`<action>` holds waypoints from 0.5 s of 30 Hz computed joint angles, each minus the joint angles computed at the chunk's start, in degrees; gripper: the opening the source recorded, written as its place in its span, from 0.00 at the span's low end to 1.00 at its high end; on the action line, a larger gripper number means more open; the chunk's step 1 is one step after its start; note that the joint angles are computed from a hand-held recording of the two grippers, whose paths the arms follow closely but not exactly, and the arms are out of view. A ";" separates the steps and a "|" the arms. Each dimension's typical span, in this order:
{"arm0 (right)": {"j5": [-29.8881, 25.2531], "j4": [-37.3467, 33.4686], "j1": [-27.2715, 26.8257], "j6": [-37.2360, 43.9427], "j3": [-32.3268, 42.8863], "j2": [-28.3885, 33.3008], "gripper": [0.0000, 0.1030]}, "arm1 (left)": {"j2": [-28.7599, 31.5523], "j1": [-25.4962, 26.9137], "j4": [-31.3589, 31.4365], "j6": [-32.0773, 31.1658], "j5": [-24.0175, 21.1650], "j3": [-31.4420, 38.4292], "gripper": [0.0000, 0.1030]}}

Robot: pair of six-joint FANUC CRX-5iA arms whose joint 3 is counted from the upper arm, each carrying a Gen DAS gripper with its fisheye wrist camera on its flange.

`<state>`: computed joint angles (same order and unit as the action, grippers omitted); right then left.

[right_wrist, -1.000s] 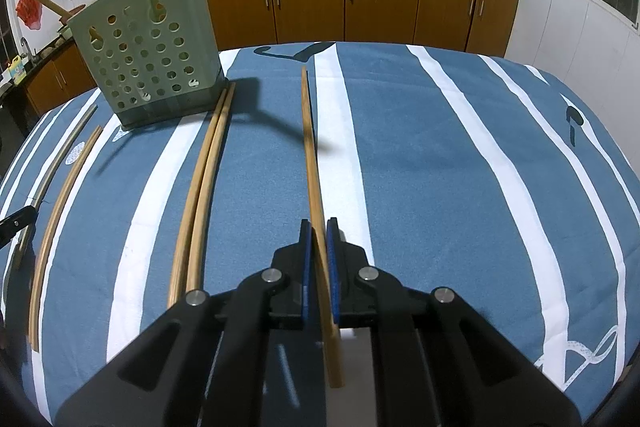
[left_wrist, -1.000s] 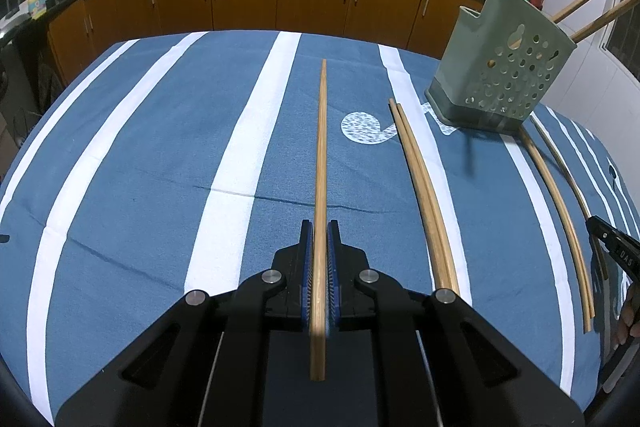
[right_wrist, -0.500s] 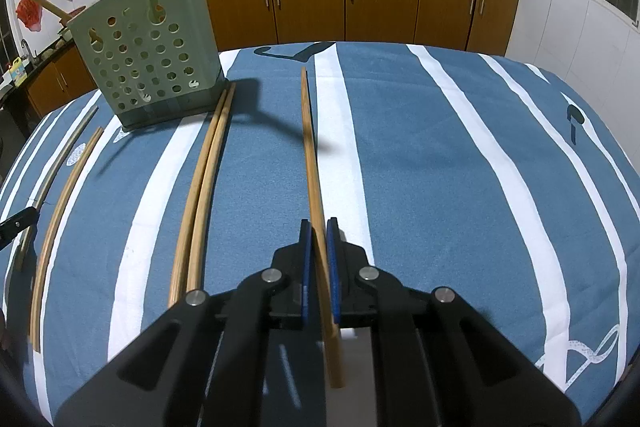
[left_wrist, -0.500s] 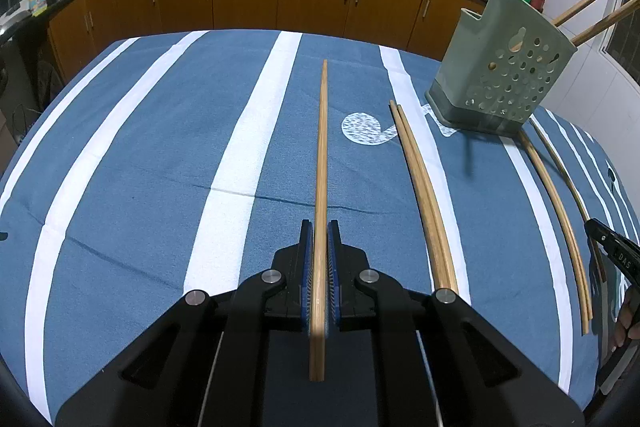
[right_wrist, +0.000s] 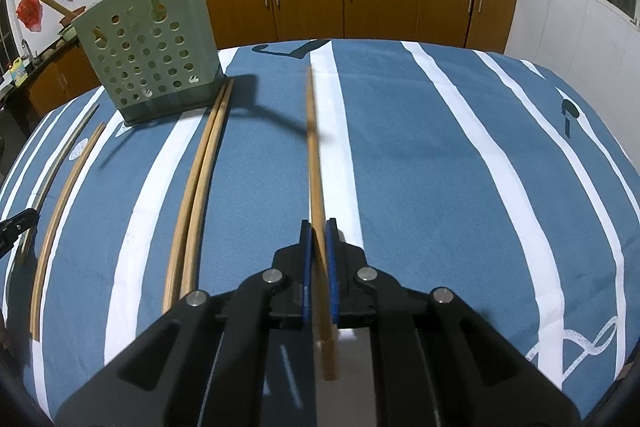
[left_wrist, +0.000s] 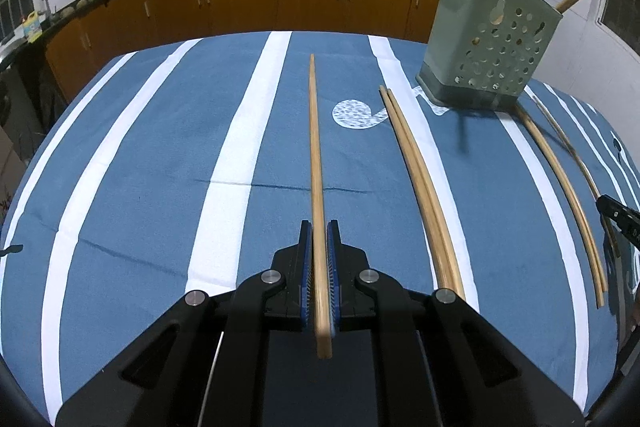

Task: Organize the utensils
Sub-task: 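Carry the held chopsticks with both tools up above the green holder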

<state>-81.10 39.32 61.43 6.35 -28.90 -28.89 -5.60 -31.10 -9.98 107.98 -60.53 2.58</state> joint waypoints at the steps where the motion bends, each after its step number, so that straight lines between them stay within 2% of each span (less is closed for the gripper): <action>1: -0.25 -0.18 0.04 -0.18 0.24 0.00 0.08 | 0.18 -0.24 -0.36 -0.16 -0.50 0.39 0.08; 6: -2.47 3.53 2.26 -1.95 0.31 -1.65 0.08 | -0.81 -0.08 0.52 -1.03 -0.26 0.63 0.08; 15: -4.68 16.17 5.26 -4.39 1.74 -3.19 0.08 | -4.67 -1.23 -1.79 0.93 6.62 4.07 0.08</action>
<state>-85.78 55.49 66.69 1.96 -27.16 -32.08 -10.27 -32.34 -11.76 108.92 -53.90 6.65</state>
